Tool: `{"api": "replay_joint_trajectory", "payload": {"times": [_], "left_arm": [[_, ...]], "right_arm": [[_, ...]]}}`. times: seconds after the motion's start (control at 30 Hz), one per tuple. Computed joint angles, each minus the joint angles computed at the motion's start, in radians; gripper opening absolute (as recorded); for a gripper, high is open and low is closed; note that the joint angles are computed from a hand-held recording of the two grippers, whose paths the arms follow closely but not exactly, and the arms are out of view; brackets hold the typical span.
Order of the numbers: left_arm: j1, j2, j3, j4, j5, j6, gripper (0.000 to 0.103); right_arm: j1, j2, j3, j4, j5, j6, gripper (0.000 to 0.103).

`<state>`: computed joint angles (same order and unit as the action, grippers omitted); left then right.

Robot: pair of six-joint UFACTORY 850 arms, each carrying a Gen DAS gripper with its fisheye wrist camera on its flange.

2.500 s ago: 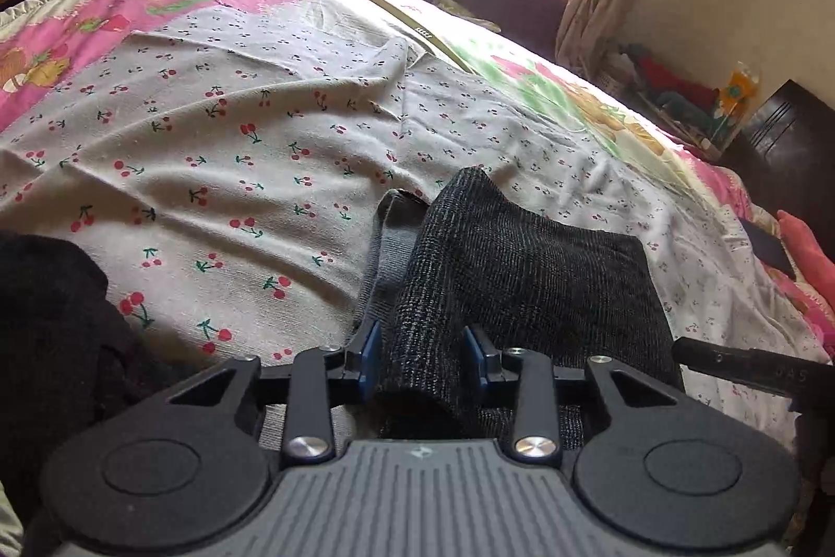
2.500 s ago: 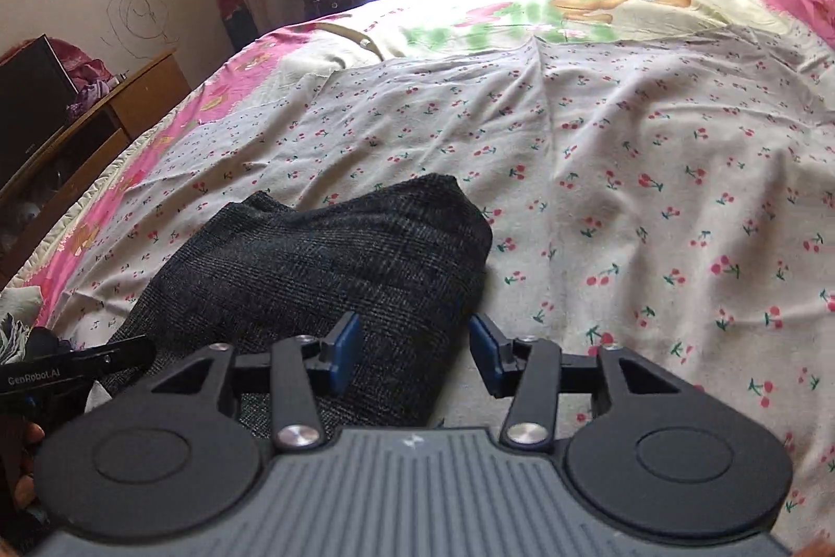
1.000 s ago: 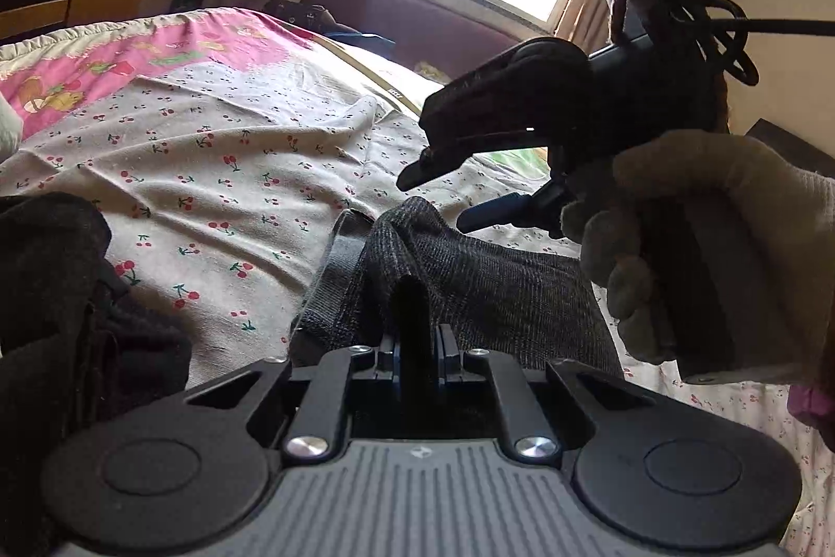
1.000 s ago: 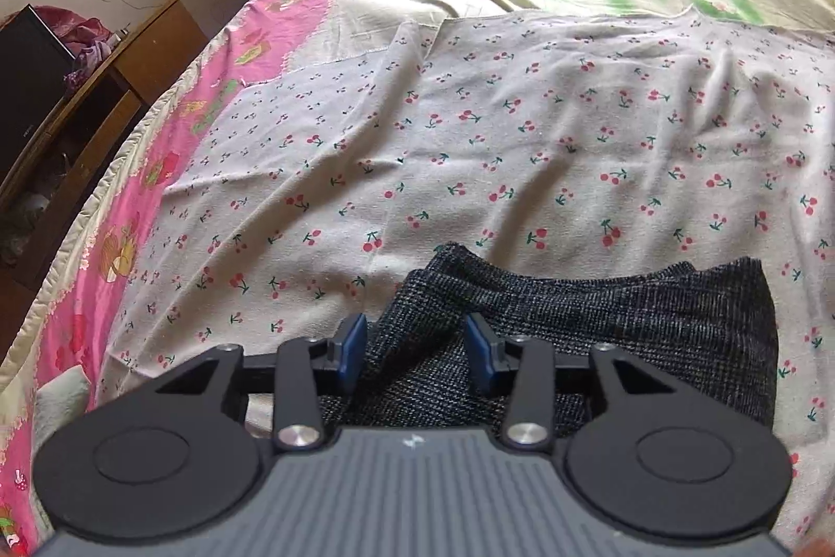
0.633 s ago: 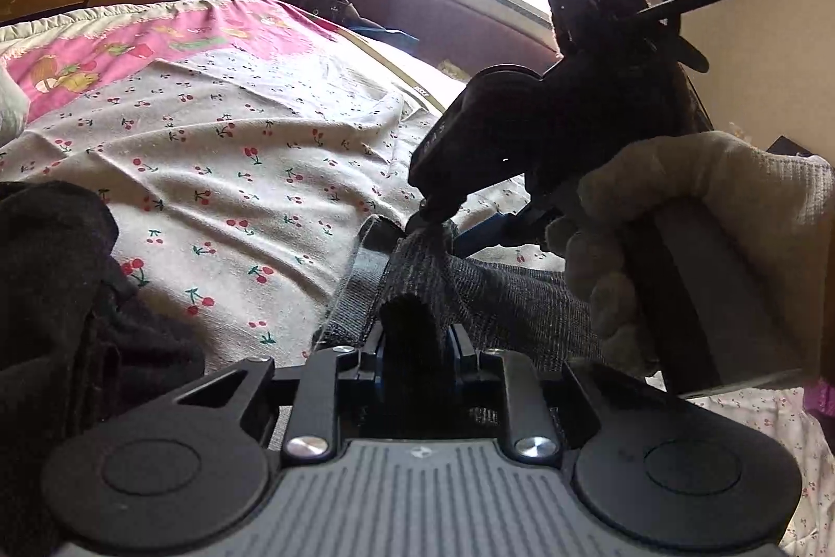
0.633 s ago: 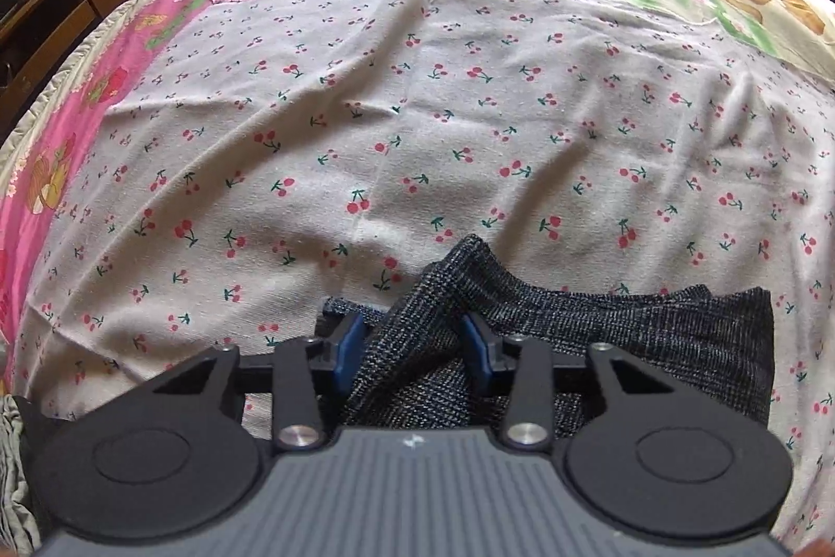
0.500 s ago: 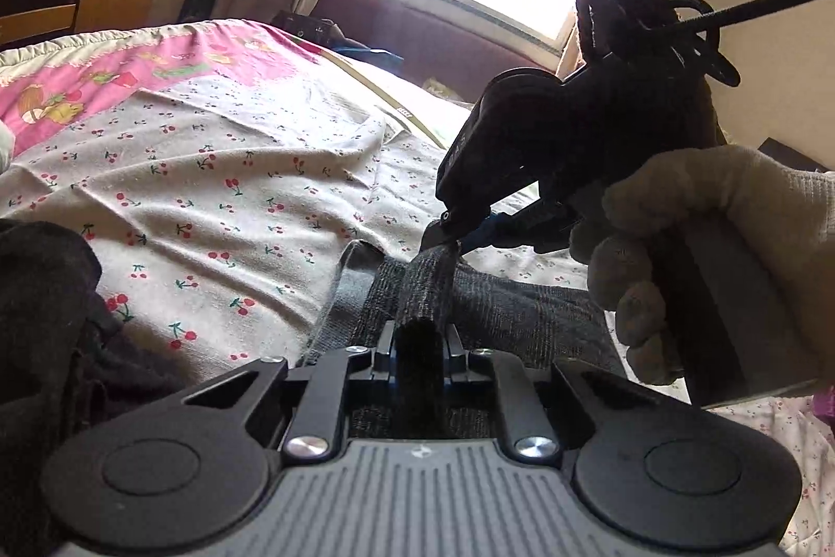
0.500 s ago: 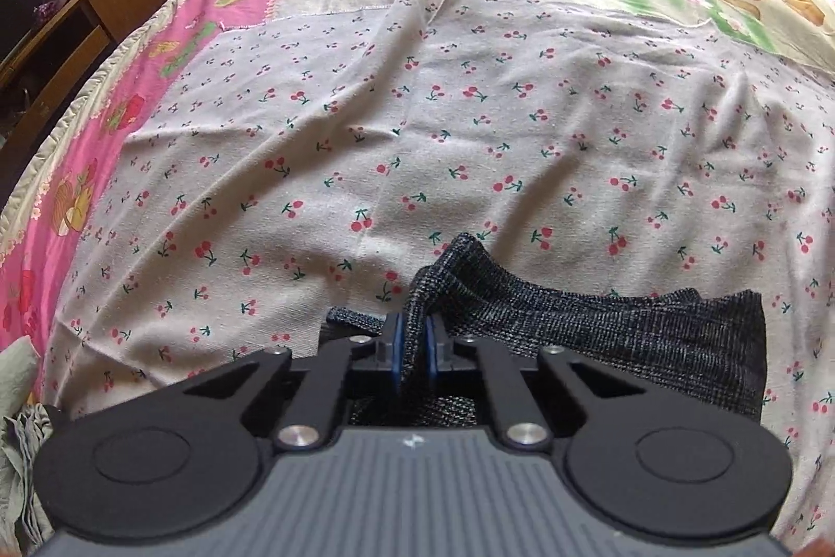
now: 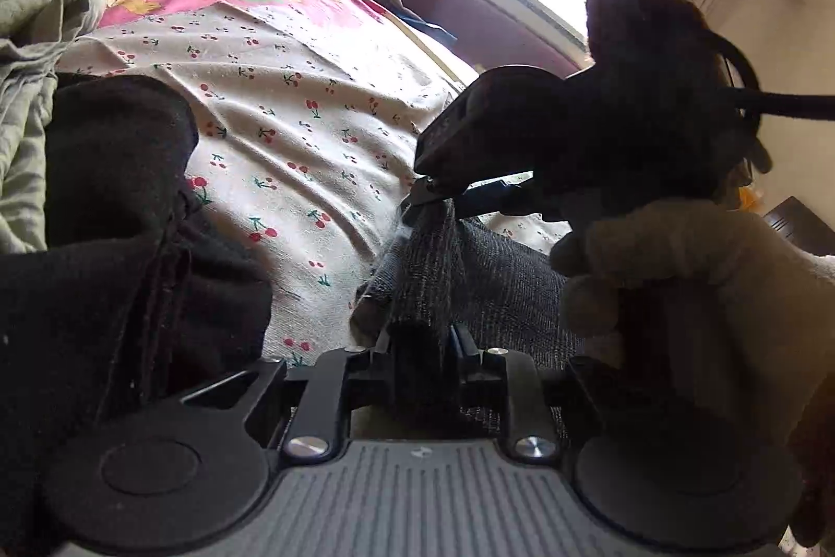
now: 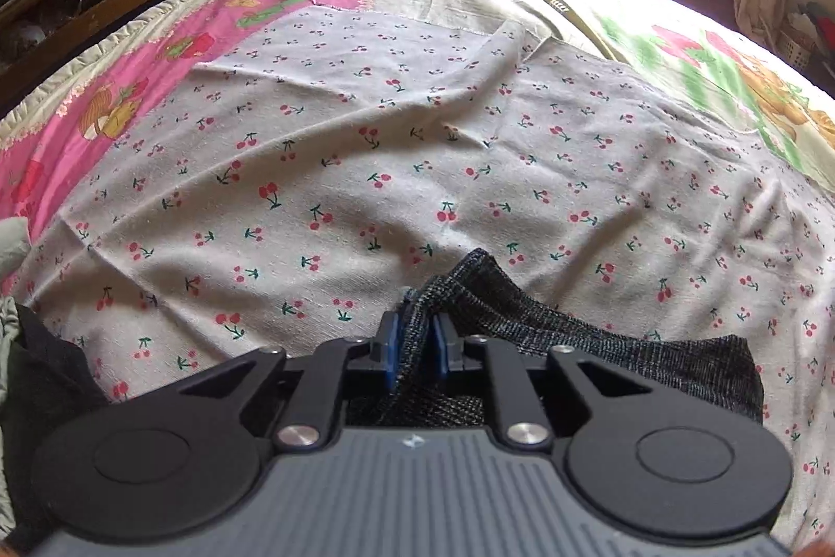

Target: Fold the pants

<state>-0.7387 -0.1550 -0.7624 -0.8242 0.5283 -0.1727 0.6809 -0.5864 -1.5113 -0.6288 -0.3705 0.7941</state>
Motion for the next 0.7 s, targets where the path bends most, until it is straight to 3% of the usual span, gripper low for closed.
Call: {"api": "replay_joint_trajectory", "payload": {"times": [0.03,0.1,0.13,0.2,0.23,0.33,0.47,0.57,0.7], "left_arm": [[-0.011,-0.002,-0.007,-0.049,0.003,0.057,0.039],[-0.018,0.002,-0.004,-0.072,0.009,0.072,0.037],[-0.017,0.008,0.003,-0.054,0.010,0.051,0.040],[-0.025,0.022,0.013,-0.074,0.034,0.076,0.041],[-0.036,0.034,0.020,-0.125,0.058,0.138,0.041],[-0.066,0.055,0.017,-0.269,0.111,0.313,0.041],[-0.117,0.064,0.004,-0.437,0.220,0.492,0.041],[-0.122,0.069,0.003,-0.388,0.250,0.491,0.041],[-0.115,0.034,-0.048,-0.363,0.220,0.617,0.041]], "right_arm": [[0.015,-0.012,-0.005,-0.105,-0.011,0.079,0.033],[0.037,-0.027,-0.009,-0.205,-0.014,0.134,0.065],[0.044,-0.017,0.008,-0.276,0.011,0.182,0.065],[0.043,0.028,0.056,-0.464,0.070,0.371,0.049],[0.036,0.047,0.068,-0.512,0.091,0.440,0.048],[0.003,0.106,0.116,-0.757,0.094,0.745,0.049],[-0.069,0.196,0.217,-0.955,0.131,0.989,0.052],[-0.096,0.251,0.300,-1.062,0.144,1.093,0.055],[-0.113,0.253,0.340,-1.304,0.259,1.323,0.054]]}}
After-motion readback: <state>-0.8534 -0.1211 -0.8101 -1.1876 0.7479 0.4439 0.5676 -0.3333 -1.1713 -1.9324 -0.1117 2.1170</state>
